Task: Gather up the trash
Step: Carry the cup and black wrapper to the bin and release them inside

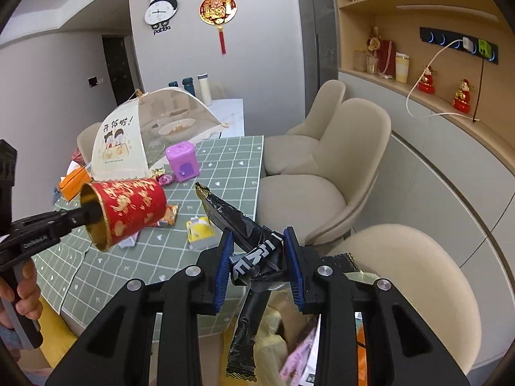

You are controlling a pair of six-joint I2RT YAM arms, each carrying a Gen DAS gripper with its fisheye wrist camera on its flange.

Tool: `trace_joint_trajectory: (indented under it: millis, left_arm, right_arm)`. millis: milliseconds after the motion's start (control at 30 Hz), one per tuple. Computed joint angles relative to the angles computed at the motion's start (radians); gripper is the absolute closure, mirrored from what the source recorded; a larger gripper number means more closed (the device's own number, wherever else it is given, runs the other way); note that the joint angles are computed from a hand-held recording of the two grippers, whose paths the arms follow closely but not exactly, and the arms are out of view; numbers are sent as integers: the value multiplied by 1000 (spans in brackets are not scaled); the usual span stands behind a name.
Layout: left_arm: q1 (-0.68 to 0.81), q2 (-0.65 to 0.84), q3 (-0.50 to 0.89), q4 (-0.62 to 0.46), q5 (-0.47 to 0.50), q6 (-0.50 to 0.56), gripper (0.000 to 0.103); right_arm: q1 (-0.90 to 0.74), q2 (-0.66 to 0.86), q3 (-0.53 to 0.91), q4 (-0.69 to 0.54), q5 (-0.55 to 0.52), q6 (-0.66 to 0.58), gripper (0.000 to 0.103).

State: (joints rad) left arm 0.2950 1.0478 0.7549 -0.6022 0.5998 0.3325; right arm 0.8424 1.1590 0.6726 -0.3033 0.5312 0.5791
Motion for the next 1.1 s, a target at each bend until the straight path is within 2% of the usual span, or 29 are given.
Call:
trace_joint_trajectory:
  millis: [267,433,733,933,1100]
  left_arm:
    - [-199,-103,-105,78,-141,-128,100]
    - [-375,-138,-140,123,-293,-247,100]
    - [-623,-112,-157,164,-492,-439,100]
    - [-789,-39,-153,210,-564,-527,100]
    - [-900,43,-144,266,-576,-586,100]
  right_arm:
    - [-90,-133,-101,-4,-48,-71,72]
    - [-185,-216,-156,9,-125,-133,72]
    - [-362,-282,-214,26,-279,-275,72]
    - [-511,-403,-273,-18,-371,-340,72]
    - [-622,-497,-316,-59,-434,-374,72]
